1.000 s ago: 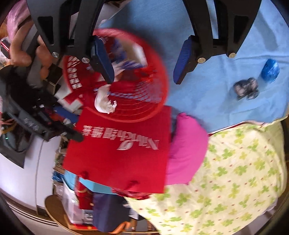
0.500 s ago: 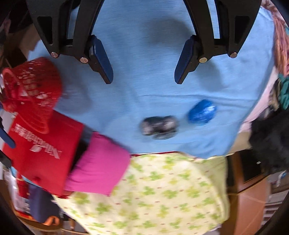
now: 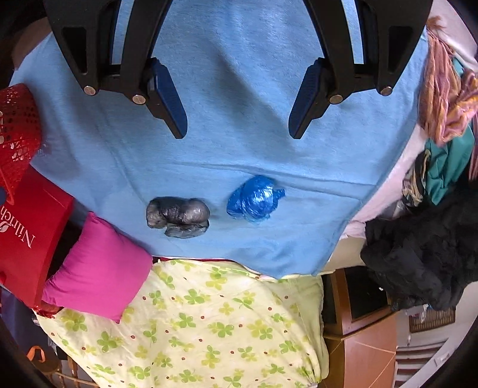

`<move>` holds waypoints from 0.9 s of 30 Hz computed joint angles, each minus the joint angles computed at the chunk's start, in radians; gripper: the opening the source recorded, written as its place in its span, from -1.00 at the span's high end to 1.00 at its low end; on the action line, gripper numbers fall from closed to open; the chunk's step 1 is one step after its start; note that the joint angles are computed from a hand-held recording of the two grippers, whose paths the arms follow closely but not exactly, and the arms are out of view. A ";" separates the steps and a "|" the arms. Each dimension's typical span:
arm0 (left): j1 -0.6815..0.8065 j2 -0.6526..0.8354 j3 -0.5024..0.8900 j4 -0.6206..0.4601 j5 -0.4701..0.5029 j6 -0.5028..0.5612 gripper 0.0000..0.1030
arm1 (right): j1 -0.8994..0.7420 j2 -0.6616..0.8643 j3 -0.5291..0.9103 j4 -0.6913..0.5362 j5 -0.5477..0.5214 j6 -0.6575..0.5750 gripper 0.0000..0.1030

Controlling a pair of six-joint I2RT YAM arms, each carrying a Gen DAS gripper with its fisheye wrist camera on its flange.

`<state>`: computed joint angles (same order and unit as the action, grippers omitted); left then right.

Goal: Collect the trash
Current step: 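Move both tools back over the blue and black plastic bags on the blanket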

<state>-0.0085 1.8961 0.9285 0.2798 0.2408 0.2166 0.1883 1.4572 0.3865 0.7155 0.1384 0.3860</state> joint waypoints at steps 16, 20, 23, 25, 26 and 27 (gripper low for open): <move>-0.053 0.082 0.093 0.041 -0.149 0.049 -0.38 | -0.033 0.159 0.113 -0.037 -0.083 0.061 -0.25; -0.064 0.118 0.133 0.022 -0.175 0.051 -0.38 | -0.051 0.191 0.136 -0.039 -0.121 0.091 -0.25; -0.064 0.138 0.158 0.006 -0.184 0.049 -0.38 | -0.065 0.217 0.156 -0.046 -0.147 0.106 -0.25; -0.065 0.148 0.168 0.001 -0.189 0.045 -0.38 | -0.072 0.231 0.168 -0.055 -0.160 0.116 -0.25; -0.064 0.154 0.175 -0.005 -0.192 0.042 -0.38 | -0.077 0.238 0.173 -0.059 -0.167 0.121 -0.25; -0.064 0.158 0.180 -0.010 -0.194 0.040 -0.38 | -0.080 0.244 0.177 -0.062 -0.172 0.124 -0.25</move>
<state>-0.0729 2.0544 1.1090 0.2702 0.0464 0.2571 0.1083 1.7008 0.5640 0.6532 -0.0332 0.5100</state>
